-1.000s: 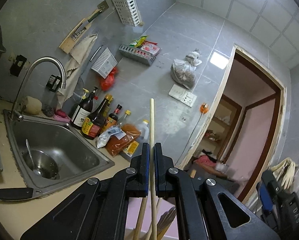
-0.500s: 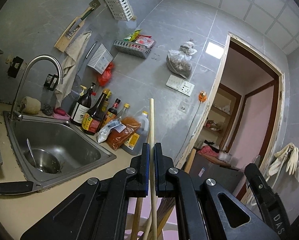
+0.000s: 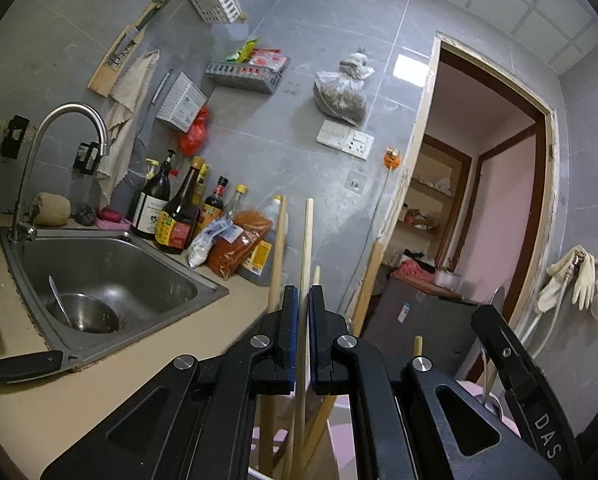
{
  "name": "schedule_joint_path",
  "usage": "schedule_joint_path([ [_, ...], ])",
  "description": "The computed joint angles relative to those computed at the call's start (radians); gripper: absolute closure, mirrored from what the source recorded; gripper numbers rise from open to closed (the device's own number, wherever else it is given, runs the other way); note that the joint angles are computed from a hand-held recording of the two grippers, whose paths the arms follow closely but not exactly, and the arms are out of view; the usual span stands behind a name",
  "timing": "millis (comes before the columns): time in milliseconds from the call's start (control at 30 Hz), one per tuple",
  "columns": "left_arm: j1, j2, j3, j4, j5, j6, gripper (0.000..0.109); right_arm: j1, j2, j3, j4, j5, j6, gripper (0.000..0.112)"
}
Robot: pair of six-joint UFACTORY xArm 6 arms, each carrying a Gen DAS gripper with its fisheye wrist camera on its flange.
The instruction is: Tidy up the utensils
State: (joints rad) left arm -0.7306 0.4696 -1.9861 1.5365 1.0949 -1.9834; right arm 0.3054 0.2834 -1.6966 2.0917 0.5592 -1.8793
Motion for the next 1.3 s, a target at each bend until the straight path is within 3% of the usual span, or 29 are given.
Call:
schedule_joint_path([
  [367,0.007,-0.049,0.073,-0.005,-0.059,-0.044,0.104,-0.004,-0.021,0.023,0.039,0.001,-0.034,0.073],
  [500,0.007,-0.072,0.101,0.009,-0.071,-0.08,0.09,-0.004,-0.026,0.026,0.051,-0.004,-0.043,0.07],
  [633,0.001,-0.079,0.1,0.015,-0.074,-0.084,0.088,-0.011,-0.042,0.037,0.056,-0.01,-0.04,0.066],
  [767,-0.008,-0.086,0.099,0.014,-0.085,-0.085,0.079,-0.022,-0.06,0.042,0.032,-0.021,-0.021,0.061],
  [900,-0.017,-0.084,0.077,-0.027,-0.107,-0.013,0.078,-0.037,-0.088,0.063,-0.022,-0.046,0.01,0.059],
  [1000,-0.023,-0.079,0.055,-0.077,-0.124,0.047,0.07,-0.052,-0.117,0.091,-0.061,-0.055,0.033,0.054],
  [1300,-0.077,-0.029,-0.028,-0.211,-0.075,0.211,0.052,-0.127,-0.217,0.199,-0.227,-0.016,0.149,0.043],
])
